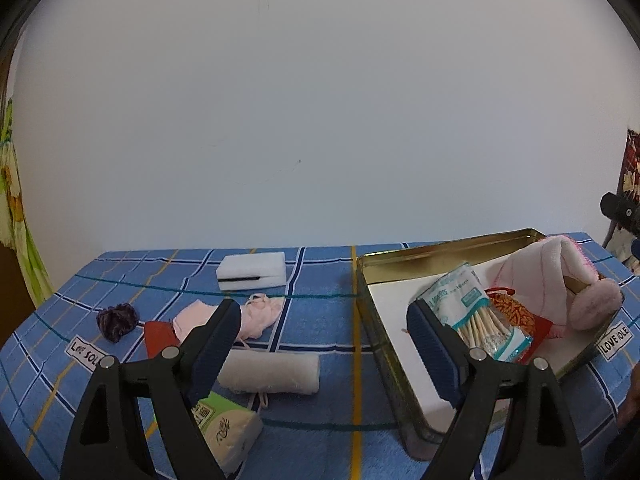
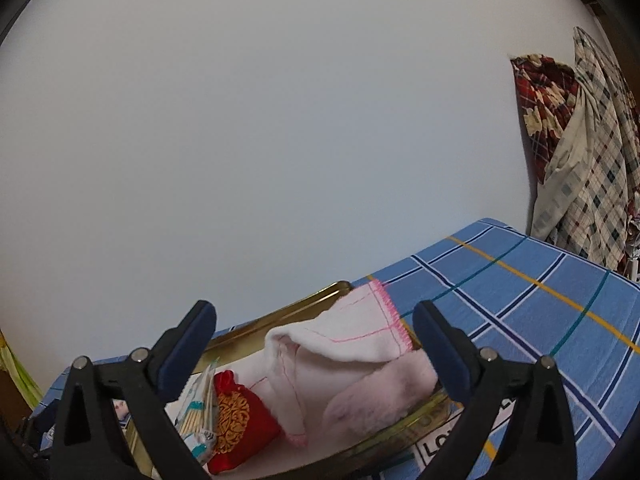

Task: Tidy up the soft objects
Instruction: 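Withdraw both tools from the tray toward the remaining items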

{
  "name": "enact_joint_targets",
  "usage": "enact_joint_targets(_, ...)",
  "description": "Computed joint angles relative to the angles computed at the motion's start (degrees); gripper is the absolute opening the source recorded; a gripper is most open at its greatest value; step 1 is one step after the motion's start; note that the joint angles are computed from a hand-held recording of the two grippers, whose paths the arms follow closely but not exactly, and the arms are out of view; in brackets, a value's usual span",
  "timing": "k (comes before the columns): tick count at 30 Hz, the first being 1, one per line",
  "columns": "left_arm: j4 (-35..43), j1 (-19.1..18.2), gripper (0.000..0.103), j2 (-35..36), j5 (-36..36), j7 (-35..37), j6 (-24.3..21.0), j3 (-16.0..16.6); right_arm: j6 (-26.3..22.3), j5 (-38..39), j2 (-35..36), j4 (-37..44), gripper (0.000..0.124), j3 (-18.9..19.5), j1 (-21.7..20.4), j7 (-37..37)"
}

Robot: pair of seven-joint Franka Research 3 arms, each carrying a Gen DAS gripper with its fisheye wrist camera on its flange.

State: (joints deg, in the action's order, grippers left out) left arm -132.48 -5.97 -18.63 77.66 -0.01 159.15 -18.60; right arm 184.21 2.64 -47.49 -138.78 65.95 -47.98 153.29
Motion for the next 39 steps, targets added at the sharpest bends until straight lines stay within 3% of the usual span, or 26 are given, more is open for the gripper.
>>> enact_joint_targets(10, -2.8, 1.5, 0.087, -2.57, -1.15, 1.03, 4.66, 1.11, -4.41, -0.68, -3.27, -0.52, 0.101, -0.2, 1.02, 4.19)
enact_joint_targets(26, -6.27, 6.38, 0.087, -5.87, -4.64, 5.35, 7.92, 0.7, -4.52, -3.9, -1.48, 1.44, 0.101, 1.21, 4.15, 4.36)
enact_joint_targets(32, -7.25, 8.29, 0.087, -6.49, -6.46, 7.38, 8.47, 1.07, -3.95, -4.08, 1.84, 3.35, 0.101, 2.71, 4.87, 3.65)
enact_joint_targets(39, -8.74, 11.06, 0.087, -7.53, -8.74, 10.18, 9.58, 1.95, -2.36, -4.15, 5.99, 7.41, 0.101, 7.0, 3.32, 1.79)
